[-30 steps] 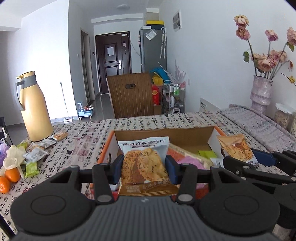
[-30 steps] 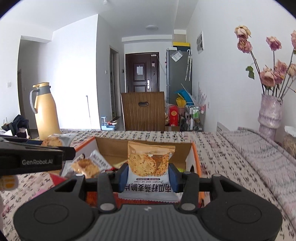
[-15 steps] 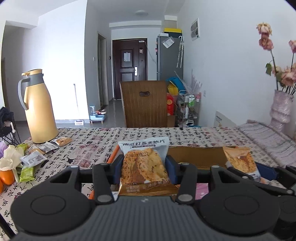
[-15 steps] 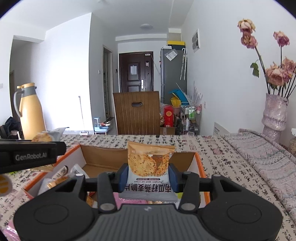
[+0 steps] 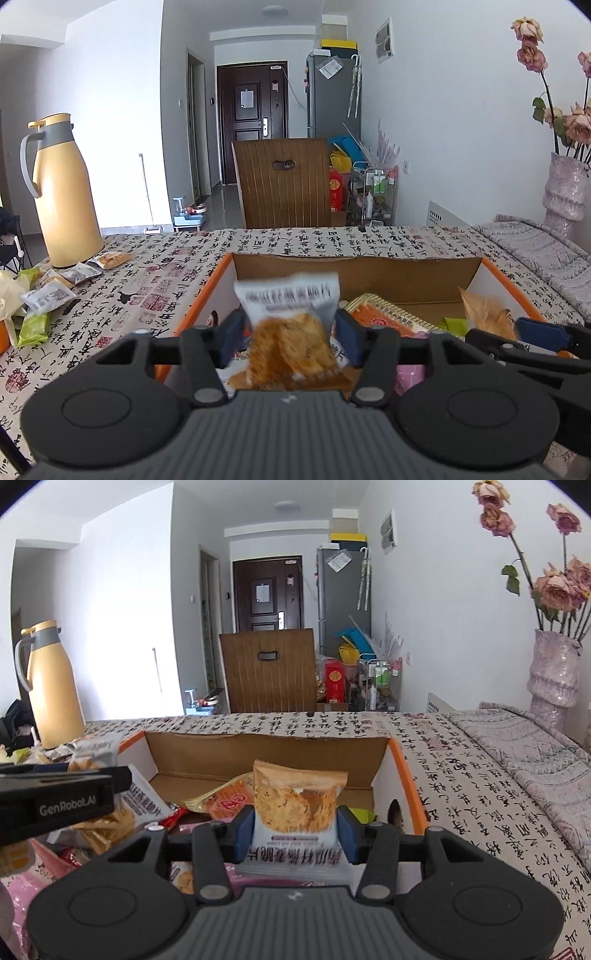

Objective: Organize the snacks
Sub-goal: 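Lower both cracker bags into the box and open both grippers, then withdraw both tools from the box back over the remaining snacks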

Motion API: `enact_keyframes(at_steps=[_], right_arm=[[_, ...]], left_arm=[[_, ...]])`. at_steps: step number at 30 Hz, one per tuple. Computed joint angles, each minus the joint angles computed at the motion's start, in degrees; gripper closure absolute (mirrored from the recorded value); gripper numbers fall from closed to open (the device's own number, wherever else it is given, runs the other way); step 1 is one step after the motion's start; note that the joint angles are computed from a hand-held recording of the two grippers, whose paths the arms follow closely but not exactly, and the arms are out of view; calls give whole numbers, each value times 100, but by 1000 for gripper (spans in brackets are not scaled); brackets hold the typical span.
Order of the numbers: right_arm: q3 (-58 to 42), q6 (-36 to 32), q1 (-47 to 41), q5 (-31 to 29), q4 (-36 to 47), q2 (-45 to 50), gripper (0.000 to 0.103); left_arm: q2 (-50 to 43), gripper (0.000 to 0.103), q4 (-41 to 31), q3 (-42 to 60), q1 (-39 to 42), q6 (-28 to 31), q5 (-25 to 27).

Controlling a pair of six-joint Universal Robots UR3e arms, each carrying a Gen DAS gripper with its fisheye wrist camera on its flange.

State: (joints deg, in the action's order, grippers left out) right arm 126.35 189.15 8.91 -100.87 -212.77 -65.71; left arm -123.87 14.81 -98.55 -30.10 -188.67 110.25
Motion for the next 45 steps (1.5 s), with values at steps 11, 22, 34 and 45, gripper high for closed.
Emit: enact_keyframes(at_steps=[11, 22, 34, 45], right_arm=[[287, 278, -139, 5, -383, -109, 0], [333, 255, -138, -36, -428, -278, 0], [657, 208, 308, -366, -182, -983, 0], [1269, 411, 1208, -829, -75, -1304, 0]], left_arm=[[-59, 0, 342, -5, -174, -66, 495], [184, 0, 226, -50, -245, -151, 646], [1279, 0, 485, -1175, -188, 27, 723], [2450, 0, 979, -3182, 372, 105, 133]])
